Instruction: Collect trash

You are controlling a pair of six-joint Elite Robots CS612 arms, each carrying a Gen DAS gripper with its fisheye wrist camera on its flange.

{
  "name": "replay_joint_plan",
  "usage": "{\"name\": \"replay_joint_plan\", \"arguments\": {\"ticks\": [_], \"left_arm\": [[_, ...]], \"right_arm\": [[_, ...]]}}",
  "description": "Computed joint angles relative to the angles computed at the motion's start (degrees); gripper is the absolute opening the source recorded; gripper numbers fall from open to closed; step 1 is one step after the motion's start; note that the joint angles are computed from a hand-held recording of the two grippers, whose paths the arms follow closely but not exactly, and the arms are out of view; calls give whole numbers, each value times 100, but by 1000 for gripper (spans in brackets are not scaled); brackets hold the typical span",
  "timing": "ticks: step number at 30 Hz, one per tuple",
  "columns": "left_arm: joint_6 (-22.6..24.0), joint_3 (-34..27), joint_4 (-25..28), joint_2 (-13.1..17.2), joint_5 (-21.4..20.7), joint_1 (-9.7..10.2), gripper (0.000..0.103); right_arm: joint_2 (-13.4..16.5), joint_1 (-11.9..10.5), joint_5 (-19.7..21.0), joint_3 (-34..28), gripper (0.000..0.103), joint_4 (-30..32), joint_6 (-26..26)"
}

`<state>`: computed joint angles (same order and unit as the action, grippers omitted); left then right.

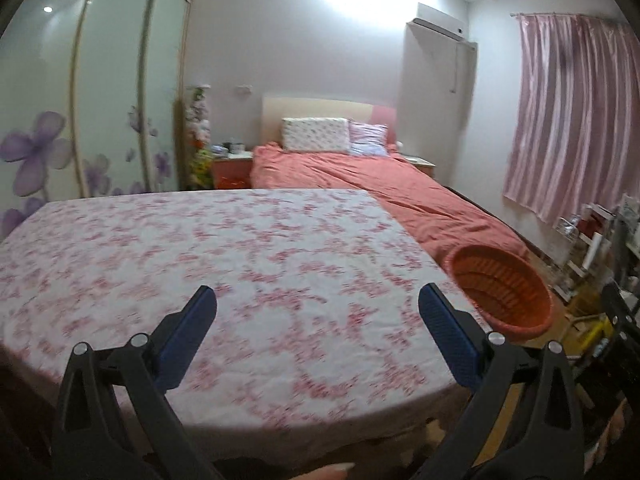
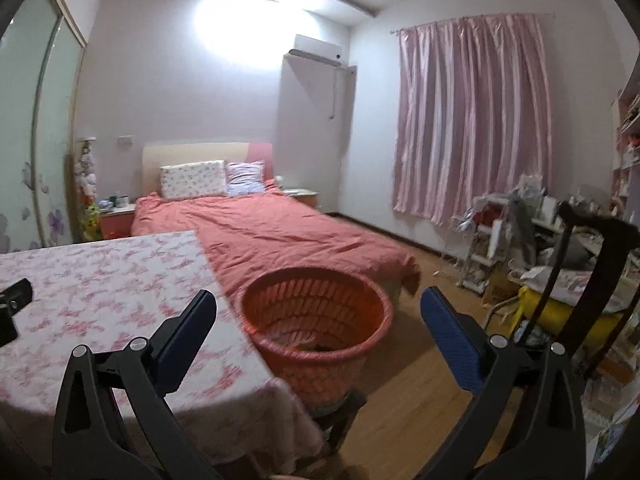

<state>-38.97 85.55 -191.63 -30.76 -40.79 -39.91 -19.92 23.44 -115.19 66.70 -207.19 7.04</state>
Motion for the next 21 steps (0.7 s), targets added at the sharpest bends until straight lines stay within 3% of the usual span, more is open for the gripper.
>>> {"name": "replay_joint_plan", "arguments": {"ticks": [4,7,15,21], "left_arm": [[-99,140,51,-39,330,-107,99],[-125,197,130,-41,398,-168,99],[-513,263,521,-42,306,-219,99],[-736,242,823,-43,311,-237,99]], "right_arm": [[-241,-58,505,356,101,367,307],[-307,-54,584,419,101,632,371],[-163,128,-4,246,101,901,382],[-138,146,-300,233,101,990,510]]}}
